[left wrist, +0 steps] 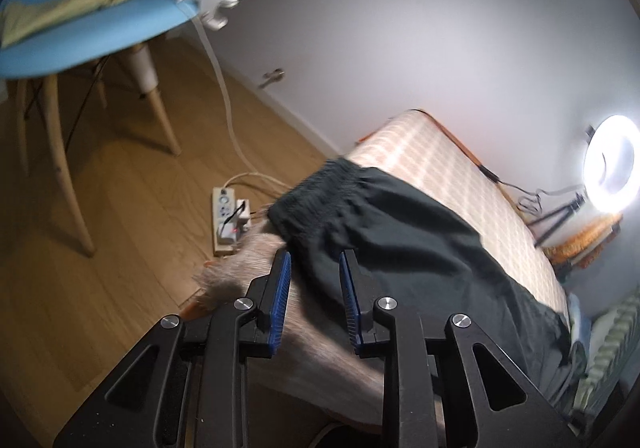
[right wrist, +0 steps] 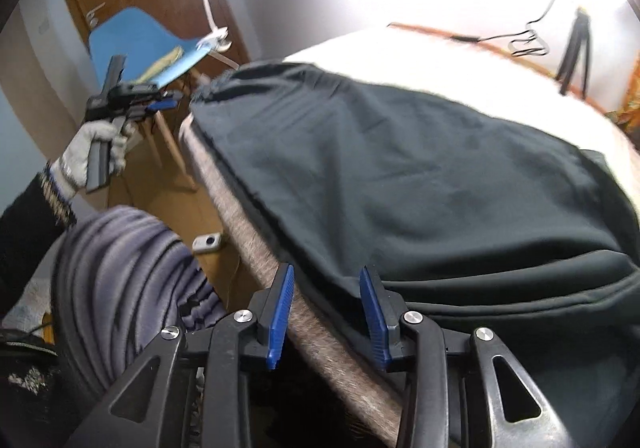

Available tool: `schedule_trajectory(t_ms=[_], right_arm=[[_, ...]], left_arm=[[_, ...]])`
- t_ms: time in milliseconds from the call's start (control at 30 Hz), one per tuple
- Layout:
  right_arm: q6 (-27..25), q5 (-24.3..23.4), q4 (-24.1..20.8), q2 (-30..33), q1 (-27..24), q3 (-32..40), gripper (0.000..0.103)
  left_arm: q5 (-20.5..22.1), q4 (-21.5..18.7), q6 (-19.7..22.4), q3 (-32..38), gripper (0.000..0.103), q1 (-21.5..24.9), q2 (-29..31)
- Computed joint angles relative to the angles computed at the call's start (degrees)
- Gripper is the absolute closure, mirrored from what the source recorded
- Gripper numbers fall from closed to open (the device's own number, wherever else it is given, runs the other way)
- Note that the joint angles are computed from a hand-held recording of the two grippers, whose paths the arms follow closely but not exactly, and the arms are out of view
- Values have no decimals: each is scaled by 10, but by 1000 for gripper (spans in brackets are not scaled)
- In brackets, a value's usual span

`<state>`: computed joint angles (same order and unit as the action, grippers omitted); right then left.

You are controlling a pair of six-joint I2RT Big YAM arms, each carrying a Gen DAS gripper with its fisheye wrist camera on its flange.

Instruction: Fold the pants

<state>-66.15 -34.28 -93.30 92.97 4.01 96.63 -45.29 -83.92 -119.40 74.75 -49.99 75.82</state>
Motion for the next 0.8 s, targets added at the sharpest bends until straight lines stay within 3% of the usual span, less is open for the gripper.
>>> schedule_trajectory(t_ms=[133, 233, 367, 467, 667, 800], right_arm=[[38, -19, 1, 6, -22, 32, 60], [75, -32, 6, 17, -42, 68, 48], [127, -30, 19, 33, -63, 111, 44], [165, -27, 32, 49, -83, 142, 43], [224, -20, 44, 109, -123, 244, 40], [257, -12, 36, 167, -143, 333, 40]], left_arm=[[-19, 38, 75, 36, 68, -1, 20], [-20, 108, 164, 56, 67, 5, 33], [2, 212, 296, 85, 66, 18, 52], [41, 288, 401, 119, 65, 31, 80], [120, 349, 529, 215, 63, 47, 160], [176, 361, 591, 286, 63, 52, 219]])
